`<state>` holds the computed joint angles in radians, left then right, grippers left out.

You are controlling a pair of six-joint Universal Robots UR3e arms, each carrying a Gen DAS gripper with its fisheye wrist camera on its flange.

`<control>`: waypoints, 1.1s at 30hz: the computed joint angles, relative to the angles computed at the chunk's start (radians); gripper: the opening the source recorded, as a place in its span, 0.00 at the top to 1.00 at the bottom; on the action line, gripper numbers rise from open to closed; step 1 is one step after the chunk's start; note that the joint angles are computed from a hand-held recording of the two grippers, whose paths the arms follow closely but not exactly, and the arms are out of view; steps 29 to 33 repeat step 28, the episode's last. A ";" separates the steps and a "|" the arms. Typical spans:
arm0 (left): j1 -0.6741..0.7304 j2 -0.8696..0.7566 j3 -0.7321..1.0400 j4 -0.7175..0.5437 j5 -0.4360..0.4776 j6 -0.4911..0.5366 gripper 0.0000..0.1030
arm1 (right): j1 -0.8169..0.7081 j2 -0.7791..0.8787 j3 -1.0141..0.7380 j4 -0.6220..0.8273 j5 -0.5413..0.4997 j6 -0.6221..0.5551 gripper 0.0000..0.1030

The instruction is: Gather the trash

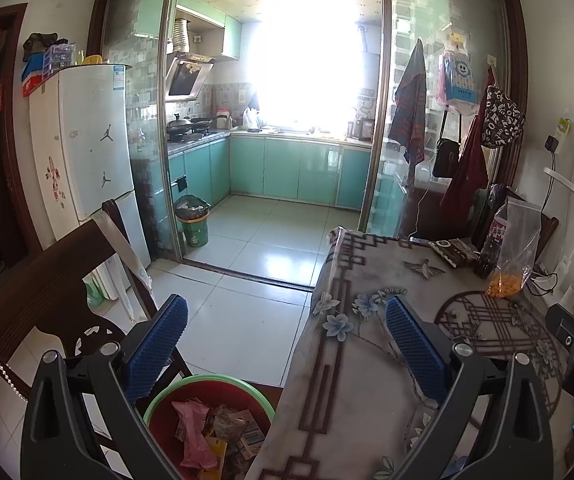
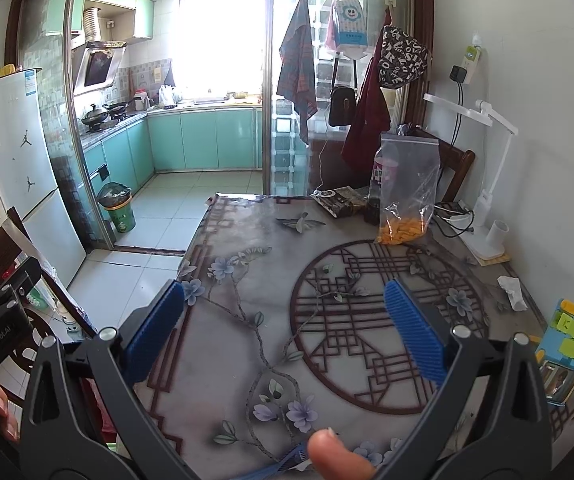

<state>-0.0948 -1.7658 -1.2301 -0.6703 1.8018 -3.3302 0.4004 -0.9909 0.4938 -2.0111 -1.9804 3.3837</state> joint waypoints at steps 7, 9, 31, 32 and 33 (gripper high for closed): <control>-0.020 -0.034 0.045 -0.023 0.004 -0.004 0.07 | -0.021 -0.016 0.032 -0.008 0.014 -0.011 0.04; -0.024 -0.048 0.066 -0.034 -0.001 -0.009 0.07 | -0.029 -0.027 0.047 -0.012 0.017 -0.019 0.04; -0.244 -0.626 0.667 -0.319 0.047 -0.086 0.07 | -0.392 -0.251 0.568 -0.184 0.281 -0.124 0.04; -0.244 -0.626 0.667 -0.319 0.047 -0.086 0.07 | -0.392 -0.251 0.568 -0.184 0.281 -0.124 0.04; -0.244 -0.626 0.667 -0.319 0.047 -0.086 0.07 | -0.392 -0.251 0.568 -0.184 0.281 -0.124 0.04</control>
